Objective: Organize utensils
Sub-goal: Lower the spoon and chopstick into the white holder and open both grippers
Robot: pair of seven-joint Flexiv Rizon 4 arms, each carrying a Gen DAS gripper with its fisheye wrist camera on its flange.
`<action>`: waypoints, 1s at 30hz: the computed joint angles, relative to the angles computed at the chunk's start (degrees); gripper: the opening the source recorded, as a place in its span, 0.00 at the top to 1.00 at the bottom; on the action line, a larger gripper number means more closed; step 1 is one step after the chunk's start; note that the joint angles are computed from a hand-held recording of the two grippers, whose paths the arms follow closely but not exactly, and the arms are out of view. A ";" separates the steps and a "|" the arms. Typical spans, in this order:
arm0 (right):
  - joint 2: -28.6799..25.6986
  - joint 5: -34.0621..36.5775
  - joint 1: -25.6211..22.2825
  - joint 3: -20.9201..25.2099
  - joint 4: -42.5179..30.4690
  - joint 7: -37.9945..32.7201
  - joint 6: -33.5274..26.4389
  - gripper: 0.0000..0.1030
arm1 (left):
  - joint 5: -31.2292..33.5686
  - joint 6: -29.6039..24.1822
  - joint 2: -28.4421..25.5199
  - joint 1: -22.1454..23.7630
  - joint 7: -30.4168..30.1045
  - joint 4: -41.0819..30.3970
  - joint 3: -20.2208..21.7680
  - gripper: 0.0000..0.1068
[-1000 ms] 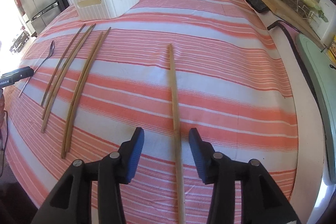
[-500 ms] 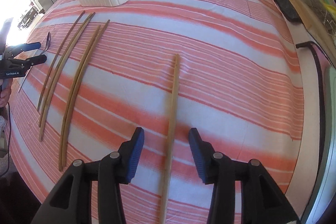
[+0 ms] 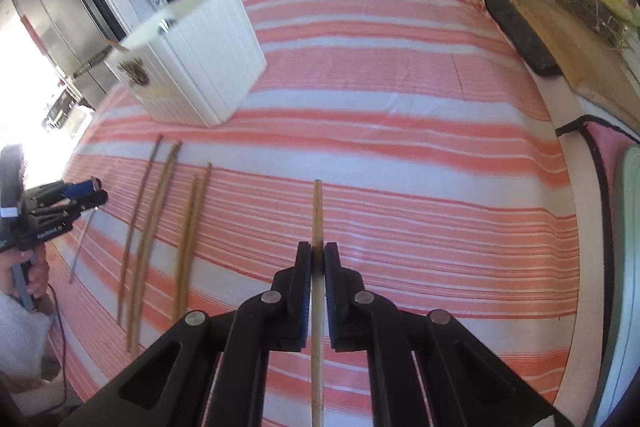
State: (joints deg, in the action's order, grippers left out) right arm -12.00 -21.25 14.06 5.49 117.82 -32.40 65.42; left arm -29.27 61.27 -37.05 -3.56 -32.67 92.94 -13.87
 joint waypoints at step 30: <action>2.28 -56.43 -4.69 -4.64 -14.75 35.98 8.96 0.94 | -35.45 -10.27 10.81 0.44 17.30 -7.66 -1.28 0.66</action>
State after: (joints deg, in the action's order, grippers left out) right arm -9.72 -77.69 9.37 0.85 103.07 3.59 74.39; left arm -64.72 51.00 -26.24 -3.12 -15.38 85.28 -15.15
